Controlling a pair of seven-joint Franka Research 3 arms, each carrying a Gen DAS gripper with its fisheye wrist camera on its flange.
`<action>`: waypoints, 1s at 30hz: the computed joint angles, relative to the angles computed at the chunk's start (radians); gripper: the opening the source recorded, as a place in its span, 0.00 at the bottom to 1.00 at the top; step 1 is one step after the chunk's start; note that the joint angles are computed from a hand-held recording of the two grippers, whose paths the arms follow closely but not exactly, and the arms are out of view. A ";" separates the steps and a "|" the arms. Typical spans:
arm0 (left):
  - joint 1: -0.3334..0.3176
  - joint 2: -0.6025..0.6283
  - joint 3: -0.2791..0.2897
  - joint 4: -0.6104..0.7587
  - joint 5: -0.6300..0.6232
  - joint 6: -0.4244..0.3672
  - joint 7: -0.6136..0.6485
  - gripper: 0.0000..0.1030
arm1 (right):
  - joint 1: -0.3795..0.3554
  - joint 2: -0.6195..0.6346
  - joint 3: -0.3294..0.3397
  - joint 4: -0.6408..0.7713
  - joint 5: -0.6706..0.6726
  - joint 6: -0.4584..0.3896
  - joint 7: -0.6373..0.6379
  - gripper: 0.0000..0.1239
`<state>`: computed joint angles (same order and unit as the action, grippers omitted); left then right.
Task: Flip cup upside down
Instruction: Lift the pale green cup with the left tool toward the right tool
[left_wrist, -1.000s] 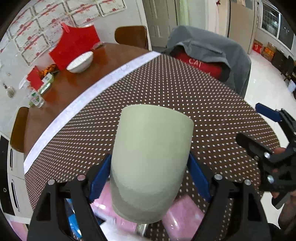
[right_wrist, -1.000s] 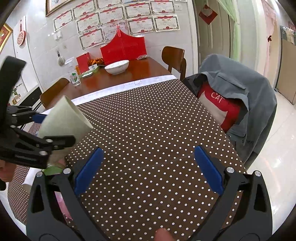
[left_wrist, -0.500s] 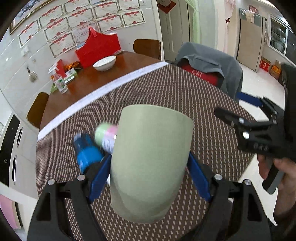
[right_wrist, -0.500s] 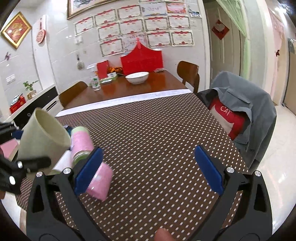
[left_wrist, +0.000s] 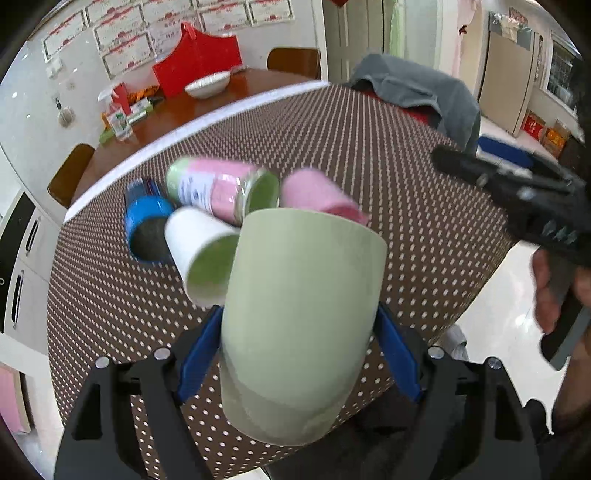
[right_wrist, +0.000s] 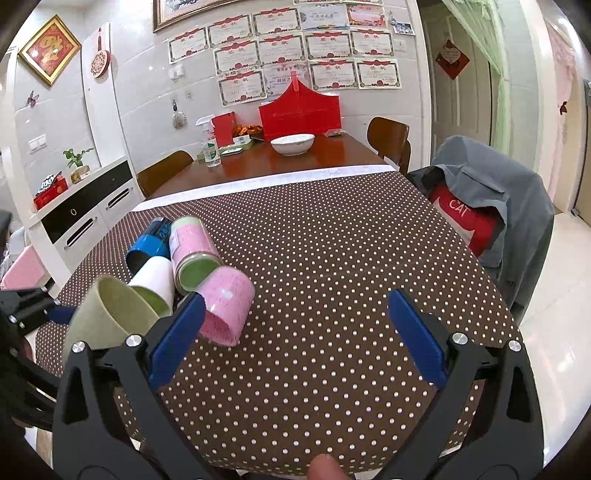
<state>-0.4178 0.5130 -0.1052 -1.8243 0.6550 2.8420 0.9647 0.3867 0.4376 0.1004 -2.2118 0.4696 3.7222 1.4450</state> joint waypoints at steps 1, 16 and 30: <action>-0.010 0.011 0.009 0.007 0.008 -0.008 -0.009 0.77 | 0.002 0.001 -0.001 -0.002 0.002 0.001 -0.002 0.78; -0.070 0.051 0.078 0.046 0.150 -0.021 -0.144 0.92 | 0.009 0.006 -0.001 -0.011 0.010 0.005 -0.010 0.78; -0.107 -0.066 0.160 -0.085 0.385 0.125 -0.492 0.94 | 0.009 -0.013 0.012 -0.028 -0.020 0.011 -0.011 0.78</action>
<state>-0.5245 0.4474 0.0551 -1.9093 1.0405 2.9667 0.4726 0.3959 0.4245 0.1120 -2.2397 0.4498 3.7333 1.4345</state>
